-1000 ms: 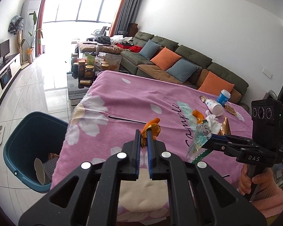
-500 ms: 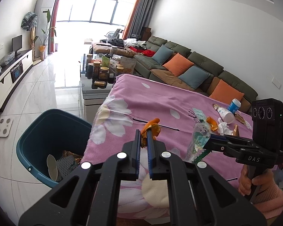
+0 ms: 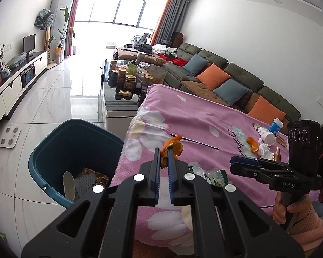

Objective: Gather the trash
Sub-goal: 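Carry the orange peel and clear wrapper to the teal bin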

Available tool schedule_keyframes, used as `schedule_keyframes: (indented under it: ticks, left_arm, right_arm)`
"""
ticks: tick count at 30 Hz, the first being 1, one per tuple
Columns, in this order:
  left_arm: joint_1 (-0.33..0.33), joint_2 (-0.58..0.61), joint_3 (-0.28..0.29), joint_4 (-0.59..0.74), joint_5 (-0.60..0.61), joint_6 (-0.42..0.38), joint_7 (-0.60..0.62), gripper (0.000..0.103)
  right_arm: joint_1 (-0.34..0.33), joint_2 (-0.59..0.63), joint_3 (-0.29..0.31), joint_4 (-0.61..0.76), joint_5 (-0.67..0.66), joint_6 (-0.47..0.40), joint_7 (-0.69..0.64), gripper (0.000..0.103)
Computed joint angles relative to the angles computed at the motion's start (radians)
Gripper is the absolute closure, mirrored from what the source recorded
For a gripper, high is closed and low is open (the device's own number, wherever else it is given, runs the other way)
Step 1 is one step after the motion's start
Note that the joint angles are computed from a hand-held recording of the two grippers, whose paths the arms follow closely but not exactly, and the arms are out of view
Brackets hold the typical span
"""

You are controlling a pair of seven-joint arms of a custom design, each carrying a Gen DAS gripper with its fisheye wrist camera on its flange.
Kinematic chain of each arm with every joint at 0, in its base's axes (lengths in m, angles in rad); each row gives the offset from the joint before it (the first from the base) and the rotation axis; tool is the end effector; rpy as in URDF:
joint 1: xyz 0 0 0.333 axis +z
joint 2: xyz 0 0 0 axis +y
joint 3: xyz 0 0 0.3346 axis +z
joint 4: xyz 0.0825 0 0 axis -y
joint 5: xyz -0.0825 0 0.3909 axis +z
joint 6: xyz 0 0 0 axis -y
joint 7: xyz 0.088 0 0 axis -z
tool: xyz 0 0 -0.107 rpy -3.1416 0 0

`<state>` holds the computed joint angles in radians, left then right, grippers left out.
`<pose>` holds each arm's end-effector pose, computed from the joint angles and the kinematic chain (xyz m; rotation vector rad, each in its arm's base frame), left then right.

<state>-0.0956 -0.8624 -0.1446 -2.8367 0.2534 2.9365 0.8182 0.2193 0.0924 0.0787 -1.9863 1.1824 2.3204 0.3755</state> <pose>0.3166 -0.1007 0.5401 -1.9133 1.4354 -1.0536 0.5797 0.1946 0.4680 -1.9909 0.8854 0.1388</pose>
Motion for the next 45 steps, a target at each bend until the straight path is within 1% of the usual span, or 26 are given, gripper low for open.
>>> schedule_keyframes:
  ticks: [4, 6, 7, 9, 10, 11, 12, 13, 20, 28, 45]
  left_arm:
    - [0.006, -0.001, 0.002, -0.007, -0.002, 0.001, -0.006, 0.096]
    - [0.008, -0.003, 0.003, -0.010, -0.002, 0.001, -0.010, 0.096]
    - [0.011, -0.005, 0.002, -0.011, -0.001, -0.001, -0.011, 0.096]
    - [0.016, -0.008, -0.001, -0.013, 0.000, -0.003, -0.015, 0.096]
    - [0.019, -0.009, -0.004, -0.013, 0.001, -0.003, -0.018, 0.096]
    - [0.020, -0.012, -0.003, -0.015, 0.002, -0.004, -0.020, 0.096]
    - [0.022, -0.015, -0.003, -0.017, 0.002, -0.005, -0.022, 0.096]
    - [0.024, -0.018, -0.004, -0.019, 0.003, -0.006, -0.025, 0.096]
    - [0.036, -0.037, -0.008, -0.029, 0.010, -0.012, -0.037, 0.096]
    - [0.067, -0.074, -0.015, -0.040, 0.024, -0.031, -0.056, 0.096]
    - [0.117, -0.141, 0.003, -0.066, 0.043, -0.090, -0.068, 0.096]
  right_arm:
    - [0.001, 0.009, 0.000, -0.005, -0.039, -0.011, 0.022, 0.067]
    - [0.002, 0.012, 0.003, -0.005, -0.044, -0.013, 0.023, 0.074]
    - [0.002, 0.013, 0.004, -0.004, -0.046, -0.017, 0.023, 0.075]
    - [0.004, 0.016, 0.006, -0.004, -0.052, -0.017, 0.019, 0.085]
    - [0.004, 0.019, 0.006, -0.002, -0.057, -0.022, 0.023, 0.086]
    - [0.004, 0.022, 0.007, 0.000, -0.062, -0.021, 0.027, 0.090]
    - [0.004, 0.023, 0.007, 0.001, -0.067, -0.024, 0.029, 0.097]
    - [0.003, 0.023, 0.007, 0.000, -0.065, -0.025, 0.028, 0.100]
    - [-0.002, 0.017, 0.007, 0.008, -0.030, -0.029, 0.013, 0.101]
    - [0.006, 0.029, 0.016, 0.044, -0.014, -0.036, 0.005, 0.101]
    - [0.039, 0.077, 0.051, 0.138, -0.018, -0.062, 0.011, 0.101]
